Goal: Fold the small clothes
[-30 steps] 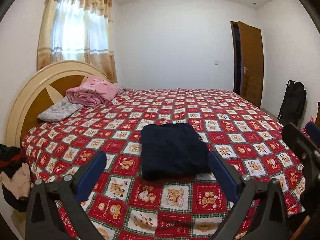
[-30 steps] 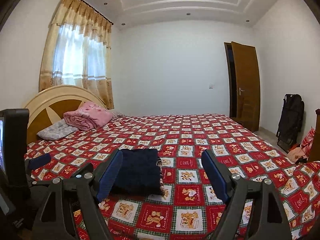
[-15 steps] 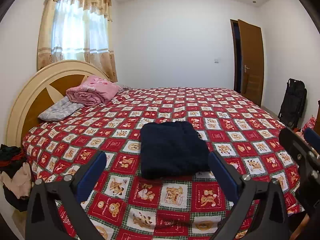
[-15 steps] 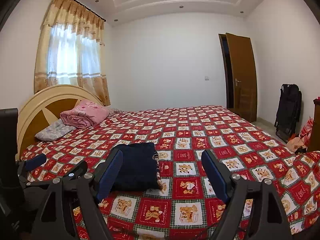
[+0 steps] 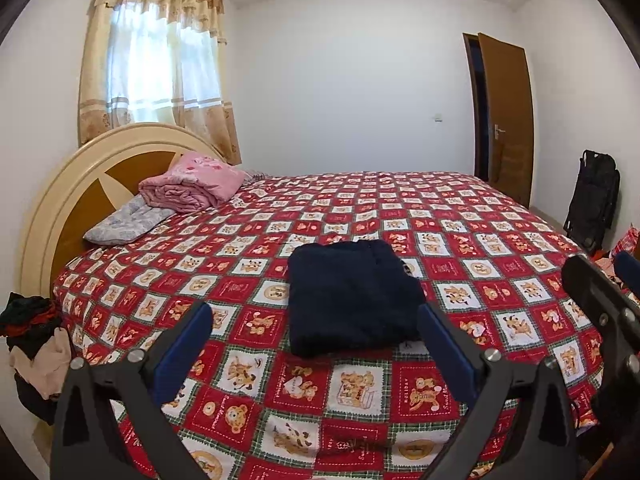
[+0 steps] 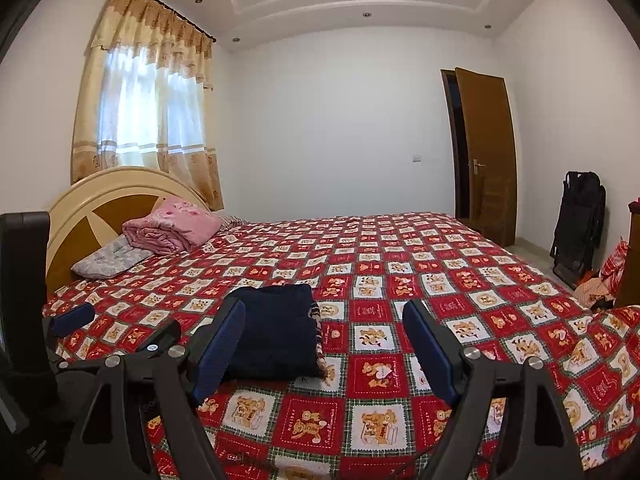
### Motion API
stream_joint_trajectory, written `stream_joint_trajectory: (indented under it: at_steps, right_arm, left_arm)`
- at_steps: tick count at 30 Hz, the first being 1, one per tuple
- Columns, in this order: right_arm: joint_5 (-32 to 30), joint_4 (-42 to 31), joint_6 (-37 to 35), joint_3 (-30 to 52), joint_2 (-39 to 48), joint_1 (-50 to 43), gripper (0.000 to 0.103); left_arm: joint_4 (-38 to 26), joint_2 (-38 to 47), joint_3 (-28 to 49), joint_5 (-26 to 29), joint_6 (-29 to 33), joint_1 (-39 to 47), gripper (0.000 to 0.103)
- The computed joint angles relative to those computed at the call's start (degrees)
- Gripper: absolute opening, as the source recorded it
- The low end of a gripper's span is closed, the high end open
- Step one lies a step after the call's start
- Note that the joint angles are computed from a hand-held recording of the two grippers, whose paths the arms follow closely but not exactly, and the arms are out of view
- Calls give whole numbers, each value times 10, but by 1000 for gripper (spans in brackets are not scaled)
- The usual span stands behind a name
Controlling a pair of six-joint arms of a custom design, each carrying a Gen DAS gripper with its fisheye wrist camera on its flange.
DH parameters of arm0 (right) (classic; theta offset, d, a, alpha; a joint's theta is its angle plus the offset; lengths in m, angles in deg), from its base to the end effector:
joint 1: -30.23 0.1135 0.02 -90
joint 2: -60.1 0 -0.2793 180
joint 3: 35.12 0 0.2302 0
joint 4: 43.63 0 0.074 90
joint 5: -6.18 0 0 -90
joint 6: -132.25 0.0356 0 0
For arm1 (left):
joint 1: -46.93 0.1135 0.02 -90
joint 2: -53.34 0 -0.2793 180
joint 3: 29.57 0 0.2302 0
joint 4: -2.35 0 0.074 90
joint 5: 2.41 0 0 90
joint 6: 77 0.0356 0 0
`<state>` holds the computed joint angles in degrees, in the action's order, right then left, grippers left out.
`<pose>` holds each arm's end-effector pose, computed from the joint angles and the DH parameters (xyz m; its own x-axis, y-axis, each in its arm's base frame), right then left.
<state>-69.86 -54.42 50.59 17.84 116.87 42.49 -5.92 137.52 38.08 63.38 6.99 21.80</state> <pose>0.1989 0.0344 0.3045 -0.2405 0.0918 -0.9663 0.0575 0.9951 0.0802 0.2860 -0.1180 0.2812 -0.3829 0.0741 -0.9208 0.0103 0.9971 0.0760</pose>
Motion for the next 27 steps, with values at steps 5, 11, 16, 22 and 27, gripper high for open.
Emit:
stream_joint_trajectory:
  at_steps: [5, 11, 16, 22, 27]
  right_arm:
    - [3, 9, -7, -6, -2, 2, 82]
    - [1, 4, -3, -4, 0, 1, 82]
    - [1, 0, -1, -2, 0, 1, 82]
    - [1, 0, -1, -3, 0, 0, 82]
    - [-4, 4, 2, -5, 3, -7, 82]
  left_arm:
    - [1, 1, 1, 0, 1, 0, 103]
    - [-10, 4, 7, -2, -5, -2, 103]
    - [-10, 8, 8, 0, -3, -1, 103]
    - [-11, 9, 6, 11, -3, 2, 103]
    - [-12, 11, 7, 14, -3, 4, 103]
